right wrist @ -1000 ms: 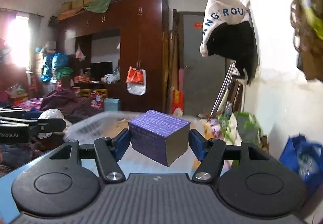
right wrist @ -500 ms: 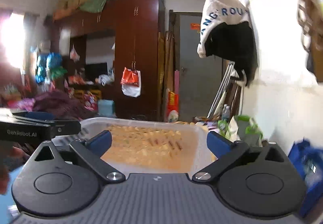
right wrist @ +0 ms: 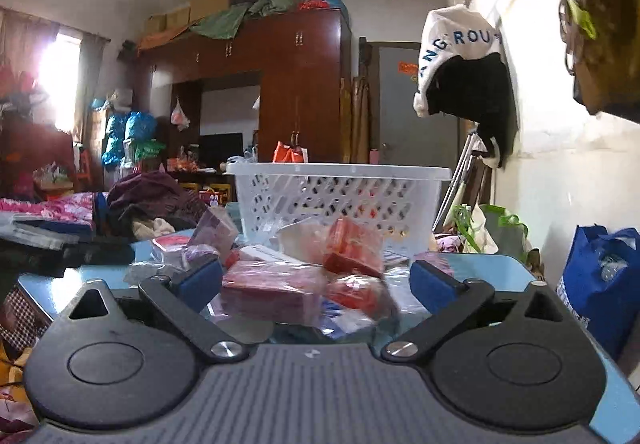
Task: Organize objects
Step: 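Grasp the KENT pack with the left gripper while the right gripper grasps the red wrapped box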
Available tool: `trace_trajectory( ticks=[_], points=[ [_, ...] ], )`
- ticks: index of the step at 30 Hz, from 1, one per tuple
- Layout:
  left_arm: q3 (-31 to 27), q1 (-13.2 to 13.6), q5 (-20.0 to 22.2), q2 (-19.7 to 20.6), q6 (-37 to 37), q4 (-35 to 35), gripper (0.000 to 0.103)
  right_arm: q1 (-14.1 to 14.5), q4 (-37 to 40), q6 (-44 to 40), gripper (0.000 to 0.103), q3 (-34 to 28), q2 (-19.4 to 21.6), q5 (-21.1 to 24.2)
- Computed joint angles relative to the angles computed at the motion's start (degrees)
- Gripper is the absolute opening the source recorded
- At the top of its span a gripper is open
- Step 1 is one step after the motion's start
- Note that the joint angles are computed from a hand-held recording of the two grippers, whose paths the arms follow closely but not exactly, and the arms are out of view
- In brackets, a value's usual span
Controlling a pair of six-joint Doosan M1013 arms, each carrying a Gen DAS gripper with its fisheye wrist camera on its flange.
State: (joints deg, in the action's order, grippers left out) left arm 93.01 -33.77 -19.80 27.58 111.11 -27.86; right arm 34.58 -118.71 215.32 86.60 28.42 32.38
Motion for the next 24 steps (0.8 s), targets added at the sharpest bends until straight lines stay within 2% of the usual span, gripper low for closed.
trace_trajectory(
  ticks=[3, 5, 8, 9, 10, 13, 14, 17, 20, 21, 24],
  points=[
    [-0.7, -0.4, 1.3, 0.5, 4.1, -3.7, 0.103, -0.1, 3.8, -4.6, 0.094, -1.5, 0.7, -2.2],
    [-0.3, -0.7, 0.3, 0.8, 4.7, -4.5, 0.102, -0.1, 4.1, -4.5, 0.089, -1.9, 1.1, -2.9],
    [-0.9, -1.4, 0.9, 1.6, 13.7, -13.0, 0.102, -0.1, 5.8, -6.4, 0.080, -2.2, 1.5, -3.9],
    [-1.3, -1.7, 1.0, 1.9, 16.4, -15.6, 0.102, -0.1, 6.7, -7.2, 0.072, -2.4, 1.6, -3.8],
    [-1.2, -1.9, 0.8, 2.1, 17.6, -16.8, 0.102, -0.1, 6.2, -6.3, 0.068, -2.1, 1.6, -3.9],
    [-1.7, -2.2, 0.1, 2.7, 19.8, -18.6, 0.098, 0.1, 2.0, -1.4, 0.067, -0.8, 1.1, -2.2],
    [-1.7, -2.3, -0.9, 2.9, 20.1, -18.9, 0.093, 0.2, 0.6, -0.1, 0.067, -0.3, 0.8, -1.5],
    [-1.3, -2.6, -2.3, 3.0, 18.4, -16.8, 0.068, 0.1, -2.3, 2.3, 0.067, 0.7, 0.0, 0.3],
    [0.0, -2.7, -4.3, 2.6, 12.0, -11.2, 0.066, -0.1, -4.2, 4.3, 0.067, 1.5, -0.6, 1.4],
    [0.9, -2.8, -6.1, 2.4, 9.4, -8.7, 0.066, -0.1, -4.4, 4.5, 0.067, 1.7, -0.7, 1.7],
    [2.1, -3.0, -9.1, 2.0, 7.2, -5.0, 0.066, -0.4, -4.4, 4.6, 0.067, 1.9, -1.0, 2.3]
  ],
)
